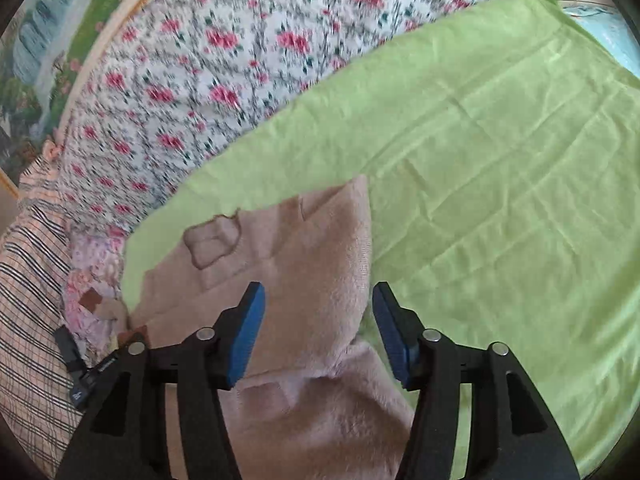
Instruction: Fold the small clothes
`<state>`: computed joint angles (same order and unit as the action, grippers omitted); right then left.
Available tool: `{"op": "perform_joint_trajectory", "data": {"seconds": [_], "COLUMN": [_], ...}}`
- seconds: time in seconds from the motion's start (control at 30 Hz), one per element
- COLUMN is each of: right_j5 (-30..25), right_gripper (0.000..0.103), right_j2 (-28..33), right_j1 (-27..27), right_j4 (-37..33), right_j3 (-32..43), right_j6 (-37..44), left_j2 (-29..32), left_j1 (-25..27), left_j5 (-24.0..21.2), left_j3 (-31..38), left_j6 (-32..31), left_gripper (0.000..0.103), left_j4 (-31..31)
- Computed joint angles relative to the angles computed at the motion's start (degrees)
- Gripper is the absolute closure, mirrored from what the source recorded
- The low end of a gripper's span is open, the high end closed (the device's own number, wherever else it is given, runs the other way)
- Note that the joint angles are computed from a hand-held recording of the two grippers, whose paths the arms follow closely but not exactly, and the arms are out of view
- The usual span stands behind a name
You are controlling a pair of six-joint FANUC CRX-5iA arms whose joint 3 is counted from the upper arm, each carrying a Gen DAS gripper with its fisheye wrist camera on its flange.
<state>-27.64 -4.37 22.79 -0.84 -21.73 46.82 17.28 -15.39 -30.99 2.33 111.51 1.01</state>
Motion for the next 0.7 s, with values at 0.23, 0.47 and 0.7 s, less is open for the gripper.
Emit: {"op": "perform_joint_trajectory", "data": {"seconds": [0.23,0.47,0.7], "right_j5": [-10.3,-5.6,-0.1], "right_gripper": [0.091,0.095,0.088], "right_j2": [11.2,8.3,0.7], "right_j1": [-3.9,-1.8,2.7], "right_j4": [-11.0,11.3,30.7], "right_j3": [12.0,3.8,-7.2], "right_j6": [18.0,2.2,-19.8], "left_j2": [0.8,4.3,6.0], "left_j1": [-1.0,-3.7,-3.8], "left_j5": [-1.1,-1.3,-2.8], "left_j3": [1.2,5.8,7.4], "left_j6": [1.5,-1.5,-1.3], "left_gripper": [0.097,0.097,0.097], "left_j4": [-2.9,-3.7,-4.8]}}
